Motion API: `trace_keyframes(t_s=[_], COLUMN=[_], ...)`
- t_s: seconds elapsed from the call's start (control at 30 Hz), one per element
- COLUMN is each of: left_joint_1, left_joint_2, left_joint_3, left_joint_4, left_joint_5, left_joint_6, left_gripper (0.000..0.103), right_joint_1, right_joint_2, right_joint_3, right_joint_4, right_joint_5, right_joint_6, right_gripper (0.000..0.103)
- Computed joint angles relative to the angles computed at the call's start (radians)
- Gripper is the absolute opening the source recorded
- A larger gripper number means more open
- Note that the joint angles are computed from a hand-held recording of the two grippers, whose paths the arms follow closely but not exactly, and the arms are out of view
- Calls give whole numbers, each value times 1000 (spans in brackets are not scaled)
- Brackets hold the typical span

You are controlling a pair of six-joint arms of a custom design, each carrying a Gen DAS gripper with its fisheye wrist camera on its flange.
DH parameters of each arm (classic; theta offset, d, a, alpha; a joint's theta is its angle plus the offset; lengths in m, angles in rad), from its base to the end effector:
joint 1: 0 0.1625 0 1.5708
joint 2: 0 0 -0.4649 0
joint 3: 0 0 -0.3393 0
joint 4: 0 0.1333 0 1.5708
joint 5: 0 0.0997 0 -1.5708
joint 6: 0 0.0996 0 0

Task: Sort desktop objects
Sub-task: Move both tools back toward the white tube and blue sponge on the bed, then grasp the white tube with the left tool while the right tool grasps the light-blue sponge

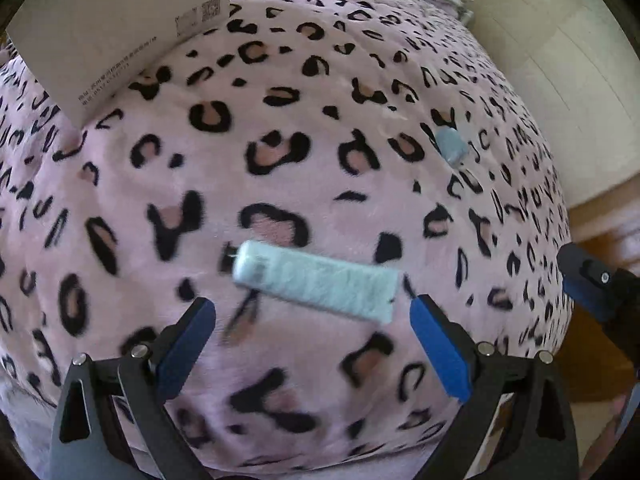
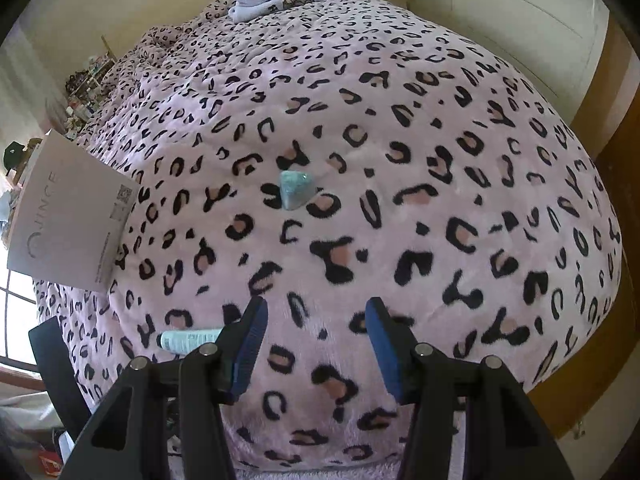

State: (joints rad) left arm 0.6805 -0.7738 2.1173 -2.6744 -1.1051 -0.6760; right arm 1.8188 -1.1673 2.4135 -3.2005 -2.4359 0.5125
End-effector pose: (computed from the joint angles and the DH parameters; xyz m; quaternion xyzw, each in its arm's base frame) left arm -0.2647 -0.4433 0.0467 0.1308 0.9575 -0.0791 0.2445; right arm 0.1557 -0.3808 0.2459 -0.1967 -0.8729 0.3134 0.3179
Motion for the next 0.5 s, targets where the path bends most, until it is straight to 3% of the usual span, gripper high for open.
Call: trace_keyframes(t_s=[0.2, 0.5], left_joint_1=[-5, -11], left_joint_2=[66, 117], left_joint_3=[-68, -76], left_joint_4=[78, 88], left_joint_5=[63, 142], left_joint_6=[-123, -97], left_gripper=[99, 99], right_joint_1=[-59, -182], right_joint_2=[41, 159], right_joint_3=[-58, -166], right_joint_4=[-84, -201], right_joint_5=[-11, 42], right_joint_6=[-97, -245], right_gripper=[52, 52])
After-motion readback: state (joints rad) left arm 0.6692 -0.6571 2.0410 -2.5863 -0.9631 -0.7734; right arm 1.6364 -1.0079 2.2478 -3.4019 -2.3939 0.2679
